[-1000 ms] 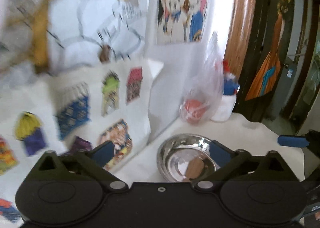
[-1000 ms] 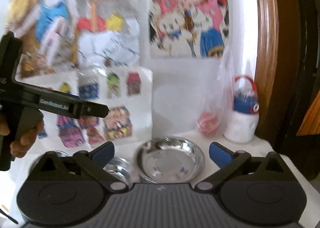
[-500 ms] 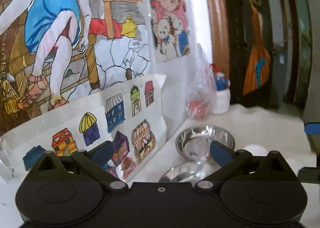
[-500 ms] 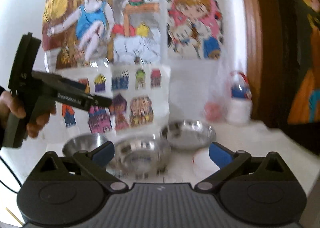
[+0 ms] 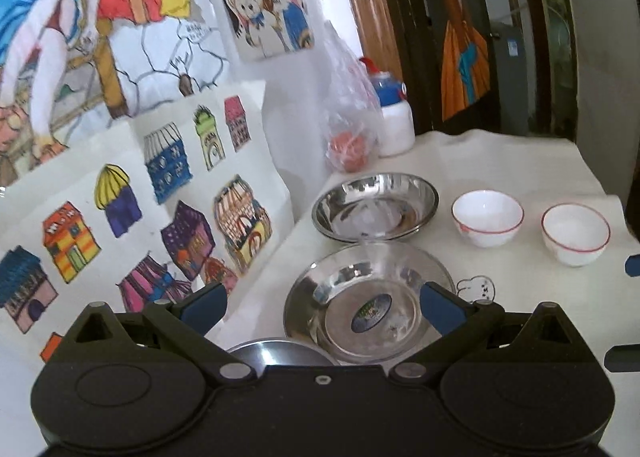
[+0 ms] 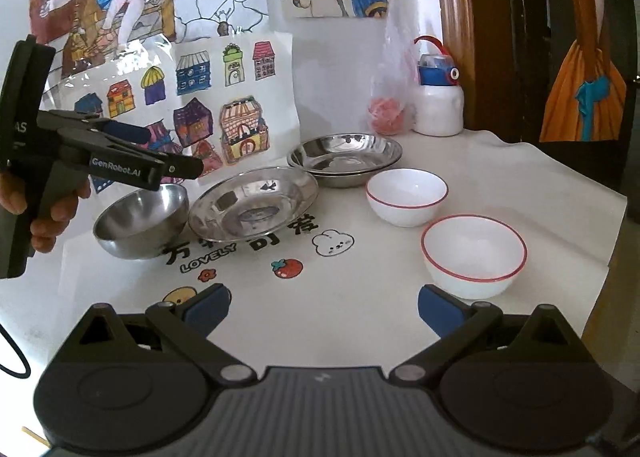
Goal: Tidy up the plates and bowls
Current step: 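Grasp the rim of the stickered steel plate with both grippers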
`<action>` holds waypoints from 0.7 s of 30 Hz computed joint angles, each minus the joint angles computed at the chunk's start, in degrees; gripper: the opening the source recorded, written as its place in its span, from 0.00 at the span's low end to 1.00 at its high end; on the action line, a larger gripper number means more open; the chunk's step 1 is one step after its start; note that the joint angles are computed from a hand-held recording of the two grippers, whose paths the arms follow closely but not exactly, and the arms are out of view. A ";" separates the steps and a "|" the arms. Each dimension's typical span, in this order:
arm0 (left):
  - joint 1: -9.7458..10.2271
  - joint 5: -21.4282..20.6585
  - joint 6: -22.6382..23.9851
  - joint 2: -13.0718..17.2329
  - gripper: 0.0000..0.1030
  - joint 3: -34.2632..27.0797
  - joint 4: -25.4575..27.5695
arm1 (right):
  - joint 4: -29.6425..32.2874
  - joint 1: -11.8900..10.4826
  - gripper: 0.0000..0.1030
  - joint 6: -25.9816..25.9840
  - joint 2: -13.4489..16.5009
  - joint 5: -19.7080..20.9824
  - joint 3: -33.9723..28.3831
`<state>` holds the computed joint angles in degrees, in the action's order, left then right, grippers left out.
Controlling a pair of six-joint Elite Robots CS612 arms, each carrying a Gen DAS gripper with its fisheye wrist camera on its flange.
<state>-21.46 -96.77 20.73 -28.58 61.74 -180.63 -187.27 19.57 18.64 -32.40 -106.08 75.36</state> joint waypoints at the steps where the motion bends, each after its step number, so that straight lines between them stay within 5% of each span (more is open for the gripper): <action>1: 0.04 -0.07 0.08 0.34 0.99 -0.62 0.57 | 0.14 -0.06 1.00 0.01 0.12 -0.02 -0.31; 9: 0.53 0.46 -1.12 3.56 0.99 -7.31 6.18 | 2.83 -0.75 1.00 0.19 2.51 2.41 -5.76; 21: 2.15 -1.65 -4.79 11.36 0.99 -24.88 23.20 | 8.73 -2.20 1.00 2.55 7.05 7.99 -15.19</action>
<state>-19.31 -98.42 15.94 -17.22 36.86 -157.43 -178.55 17.37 21.19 -25.35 -98.09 60.17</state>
